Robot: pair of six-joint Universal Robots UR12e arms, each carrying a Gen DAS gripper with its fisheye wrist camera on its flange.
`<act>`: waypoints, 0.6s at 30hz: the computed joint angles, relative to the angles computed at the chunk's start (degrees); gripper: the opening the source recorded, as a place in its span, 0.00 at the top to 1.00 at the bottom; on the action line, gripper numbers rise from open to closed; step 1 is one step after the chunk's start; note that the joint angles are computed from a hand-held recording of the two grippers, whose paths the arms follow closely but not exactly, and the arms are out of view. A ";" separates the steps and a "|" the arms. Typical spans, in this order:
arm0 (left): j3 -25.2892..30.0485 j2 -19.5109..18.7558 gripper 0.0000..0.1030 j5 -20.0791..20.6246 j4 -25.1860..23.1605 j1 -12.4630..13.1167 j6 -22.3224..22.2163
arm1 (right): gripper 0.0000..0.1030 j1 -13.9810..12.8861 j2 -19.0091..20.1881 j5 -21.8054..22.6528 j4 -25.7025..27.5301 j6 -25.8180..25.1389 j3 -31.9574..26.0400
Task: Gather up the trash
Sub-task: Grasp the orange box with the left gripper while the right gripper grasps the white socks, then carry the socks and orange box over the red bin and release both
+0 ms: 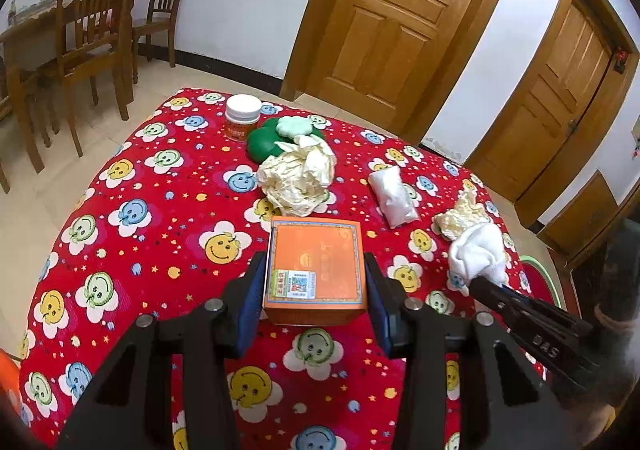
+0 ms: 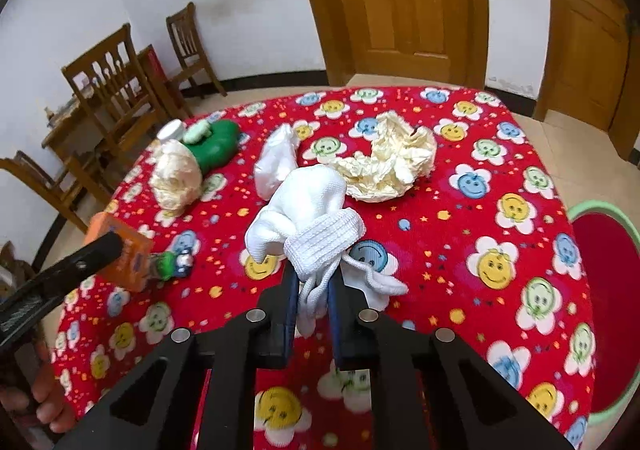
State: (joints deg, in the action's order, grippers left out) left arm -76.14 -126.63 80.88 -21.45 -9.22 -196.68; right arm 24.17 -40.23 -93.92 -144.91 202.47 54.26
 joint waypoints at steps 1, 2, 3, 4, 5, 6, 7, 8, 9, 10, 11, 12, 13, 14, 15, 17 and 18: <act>-0.16 0.18 0.55 -0.17 0.18 -0.06 0.08 | 0.87 0.07 -0.45 -0.20 -0.57 0.05 0.63; -0.30 0.36 0.55 -0.33 0.33 -0.12 0.16 | 0.87 0.10 -0.88 -0.22 -1.15 0.19 1.22; -0.45 0.54 0.55 -0.50 0.50 -0.19 0.30 | 0.87 0.13 -1.66 -0.15 -2.05 0.50 2.35; -0.63 0.76 0.55 -0.64 0.73 -0.30 0.49 | 0.87 0.15 -2.17 -0.15 -2.64 0.71 3.08; -0.78 0.95 0.55 -0.78 0.92 -0.40 0.69 | 0.87 0.20 -2.66 -0.21 -3.24 0.88 3.80; -0.94 1.15 0.55 -0.98 1.11 -0.50 0.92 | 0.87 0.22 -3.32 -0.25 -4.08 1.08 4.79; -1.13 1.42 0.55 -1.36 1.35 -0.62 1.24 | 0.87 0.22 -3.93 -0.31 -4.80 1.29 5.67; -1.24 1.60 0.55 -1.65 1.47 -0.70 1.49 | 0.87 0.22 -4.45 -0.33 -5.41 1.44 6.44; -1.32 1.74 0.55 -1.85 1.56 -0.79 1.67 | 0.87 0.24 -5.21 -0.50 -6.30 1.60 7.55; -1.46 1.95 0.55 -2.20 1.74 -0.92 1.92 | 0.87 0.24 -5.72 -0.66 -6.84 1.67 8.26; -1.58 2.15 0.55 -2.58 1.87 -1.05 2.15 | 0.87 0.26 -6.16 -0.89 -7.30 1.76 8.86; -1.67 2.29 0.55 -2.84 1.94 -1.12 2.34 | 0.87 0.29 -6.73 -1.19 -7.89 1.86 9.68; -1.81 2.49 0.55 -3.22 2.06 -1.25 2.64 | 0.87 0.32 -7.30 -1.51 -8.48 1.92 10.50; -1.97 2.69 0.55 -3.54 2.16 -1.36 2.90 | 0.87 0.36 -7.72 -1.82 -9.00 2.00 11.11; -2.08 2.88 0.55 -3.88 2.20 -1.52 3.15 | 0.87 0.40 -8.35 -2.29 -9.82 2.17 12.08; -2.18 3.17 0.55 -4.77 2.17 -1.77 3.75 | 0.87 0.39 -9.33 -2.84 -10.88 2.56 13.58; -2.18 3.27 0.55 -5.29 2.06 -1.90 4.05 | 0.87 0.40 -9.89 -3.23 -11.47 2.87 14.43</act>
State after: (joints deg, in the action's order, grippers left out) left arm -78.32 -123.36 75.59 -19.39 -11.12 -192.63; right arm 24.57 -50.12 -97.16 -156.38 205.34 68.69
